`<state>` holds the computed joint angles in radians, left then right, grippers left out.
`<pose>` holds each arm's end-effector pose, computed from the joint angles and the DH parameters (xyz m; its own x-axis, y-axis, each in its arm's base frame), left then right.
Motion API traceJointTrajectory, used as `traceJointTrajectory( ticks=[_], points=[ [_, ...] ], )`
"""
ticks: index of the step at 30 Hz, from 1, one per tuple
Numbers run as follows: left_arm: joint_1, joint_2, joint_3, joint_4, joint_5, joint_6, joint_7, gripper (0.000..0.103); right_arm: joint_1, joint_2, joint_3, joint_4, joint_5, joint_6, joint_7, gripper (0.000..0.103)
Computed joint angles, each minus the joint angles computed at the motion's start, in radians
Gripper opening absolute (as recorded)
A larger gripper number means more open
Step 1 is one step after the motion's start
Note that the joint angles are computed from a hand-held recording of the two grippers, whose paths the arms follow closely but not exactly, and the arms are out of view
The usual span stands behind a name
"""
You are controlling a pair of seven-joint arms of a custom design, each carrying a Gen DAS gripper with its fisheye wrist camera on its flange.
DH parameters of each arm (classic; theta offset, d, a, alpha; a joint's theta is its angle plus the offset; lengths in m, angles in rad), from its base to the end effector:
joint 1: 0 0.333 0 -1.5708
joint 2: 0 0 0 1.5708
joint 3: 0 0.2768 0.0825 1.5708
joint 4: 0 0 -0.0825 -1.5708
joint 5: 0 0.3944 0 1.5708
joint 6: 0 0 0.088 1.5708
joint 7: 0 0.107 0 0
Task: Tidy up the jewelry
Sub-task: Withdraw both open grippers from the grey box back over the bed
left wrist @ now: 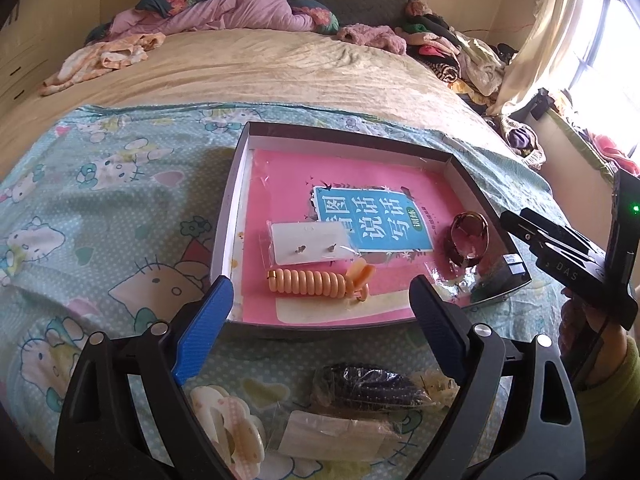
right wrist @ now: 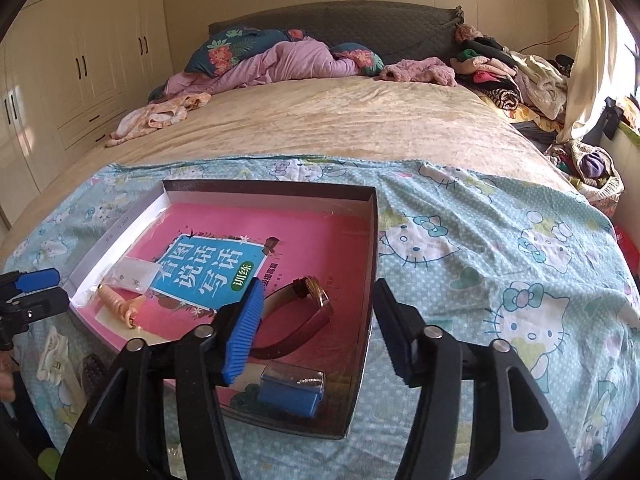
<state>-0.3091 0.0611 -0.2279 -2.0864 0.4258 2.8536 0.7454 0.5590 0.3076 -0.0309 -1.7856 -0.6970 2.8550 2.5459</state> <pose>0.5122 -0.3290 0.4313 -0.1436 -0.9687 0.2023 -0.7670 -0.0202 -0.6413 0.5660 0.3725 0.4187 0.1932 -0.9770 -0.0900 -0.6677 -0.0637 -0.7417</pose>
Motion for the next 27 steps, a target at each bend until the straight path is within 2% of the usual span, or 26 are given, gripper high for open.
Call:
traceJointTrajectory(
  ticks=[2,6,15,27],
  points=[
    [0.0,-0.007,0.0,-0.006,0.004,0.003,-0.007,0.082,0.014,-0.024,-0.015,-0.021,-0.038,0.013,0.041,0.07],
    [0.001,-0.022,0.0,-0.014,0.035,-0.004,-0.039,0.09,0.015,-0.065,-0.014,-0.051,-0.104,0.022,0.105,0.08],
    [0.02,-0.075,-0.015,-0.051,0.079,0.003,-0.095,0.093,-0.024,-0.146,0.032,-0.114,-0.227,0.031,0.217,0.08],
    [0.065,-0.16,-0.047,-0.119,0.111,0.031,-0.154,0.093,-0.066,-0.219,0.097,-0.15,-0.329,0.03,0.287,0.08]
  ],
)
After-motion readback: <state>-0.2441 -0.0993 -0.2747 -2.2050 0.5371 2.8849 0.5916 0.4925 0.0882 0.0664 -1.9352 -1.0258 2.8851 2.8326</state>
